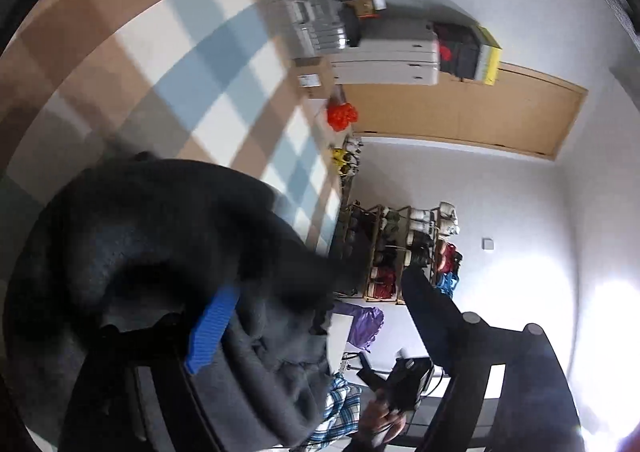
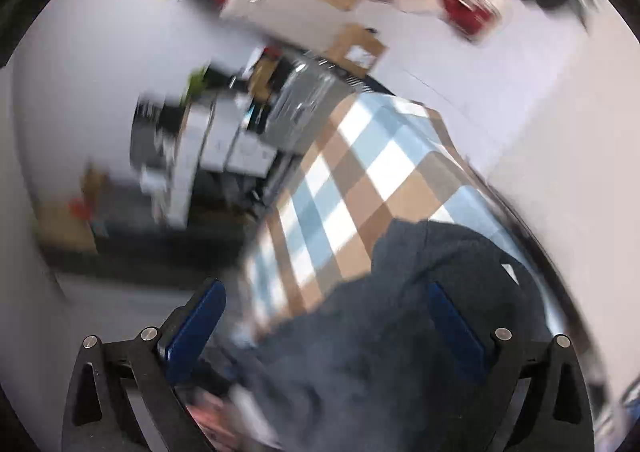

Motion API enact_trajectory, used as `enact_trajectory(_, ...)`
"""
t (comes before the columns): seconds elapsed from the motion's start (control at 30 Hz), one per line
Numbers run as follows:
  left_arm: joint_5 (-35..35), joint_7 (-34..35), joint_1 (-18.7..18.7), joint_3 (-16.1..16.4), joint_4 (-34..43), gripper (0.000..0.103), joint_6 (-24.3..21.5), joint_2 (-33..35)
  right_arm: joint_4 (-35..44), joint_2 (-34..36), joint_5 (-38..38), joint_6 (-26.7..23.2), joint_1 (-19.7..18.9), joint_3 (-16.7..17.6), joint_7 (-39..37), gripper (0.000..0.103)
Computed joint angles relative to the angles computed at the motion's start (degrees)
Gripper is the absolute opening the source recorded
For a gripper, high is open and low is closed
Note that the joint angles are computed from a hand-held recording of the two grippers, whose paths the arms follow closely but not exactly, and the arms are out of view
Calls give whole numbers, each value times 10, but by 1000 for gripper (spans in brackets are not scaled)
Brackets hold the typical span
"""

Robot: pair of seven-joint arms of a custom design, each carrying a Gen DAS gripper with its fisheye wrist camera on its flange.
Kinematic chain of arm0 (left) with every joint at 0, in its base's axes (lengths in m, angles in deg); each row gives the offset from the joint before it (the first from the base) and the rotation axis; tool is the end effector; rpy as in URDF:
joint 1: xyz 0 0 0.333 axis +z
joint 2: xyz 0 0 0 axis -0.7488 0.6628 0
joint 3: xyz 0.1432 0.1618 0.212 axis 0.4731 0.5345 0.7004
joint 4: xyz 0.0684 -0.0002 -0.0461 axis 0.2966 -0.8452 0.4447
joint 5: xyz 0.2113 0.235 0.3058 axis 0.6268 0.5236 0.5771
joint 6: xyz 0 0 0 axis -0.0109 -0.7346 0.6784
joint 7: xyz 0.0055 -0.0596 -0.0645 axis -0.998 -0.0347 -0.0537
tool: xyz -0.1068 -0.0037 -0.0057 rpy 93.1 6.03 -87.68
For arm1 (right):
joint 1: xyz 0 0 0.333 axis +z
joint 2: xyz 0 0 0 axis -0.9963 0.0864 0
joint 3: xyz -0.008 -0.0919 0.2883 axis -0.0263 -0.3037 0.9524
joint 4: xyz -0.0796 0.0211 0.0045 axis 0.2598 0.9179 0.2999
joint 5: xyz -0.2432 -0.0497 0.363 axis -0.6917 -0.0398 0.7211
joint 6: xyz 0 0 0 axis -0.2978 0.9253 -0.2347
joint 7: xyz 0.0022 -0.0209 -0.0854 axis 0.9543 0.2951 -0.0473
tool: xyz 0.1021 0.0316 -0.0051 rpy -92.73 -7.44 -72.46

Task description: Fold large clothes

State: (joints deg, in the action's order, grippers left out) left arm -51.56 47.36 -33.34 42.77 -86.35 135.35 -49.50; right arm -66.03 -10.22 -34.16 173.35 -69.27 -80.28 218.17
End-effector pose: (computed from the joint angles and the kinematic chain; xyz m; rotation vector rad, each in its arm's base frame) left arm 0.5815 0.0934 0.6609 1.6677 -1.1251 1.1886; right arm 0.4678 0.1309 0.7685 -1.1152 2.0308 -0.0212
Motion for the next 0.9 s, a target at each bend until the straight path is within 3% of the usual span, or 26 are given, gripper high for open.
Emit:
enact_trajectory(0.13, 35, 18, 7, 4, 54, 84, -5, 9, 12, -10, -134, -93, 13, 71, -85, 102)
enact_trajectory(0.23, 58, 53, 18, 12, 52, 85, -25, -14, -47, -58, -153, -125, 40, 89, -104, 102)
enact_trajectory(0.37, 114, 108, 15, 25, 5, 87, -87, -67, -169, -170, -141, -81, 52, 88, -53, 102)
enact_trajectory(0.47, 206, 174, 10, 30, -86, 87, -107, -158, -261, -258, -136, -18, 70, 98, -13, 102)
enact_trajectory(0.6, 327, 253, -11, 16, -194, 87, -95, -274, -252, -252, -203, -27, 81, 153, -29, 101)
enact_trajectory(0.67, 334, 259, -25, 19, -236, 87, -88, -307, -227, -216, -252, -41, 81, 184, -48, 101)
enact_trajectory(0.77, 346, 265, -39, 10, -277, 87, -47, -335, -201, -173, -293, -56, 69, 197, -33, 99)
enact_trajectory(0.8, 348, 269, -44, 8, -287, 87, -26, -340, -201, -161, -285, -49, 74, 182, -25, 93)
enact_trajectory(0.87, 351, 267, -52, 6, -296, 87, 5, -335, -213, -154, -239, -22, 89, 135, -5, 53)
enact_trajectory(0.9, 348, 262, -57, 13, -294, 87, 2, -328, -226, -163, -220, 2, 92, 117, 9, 42)
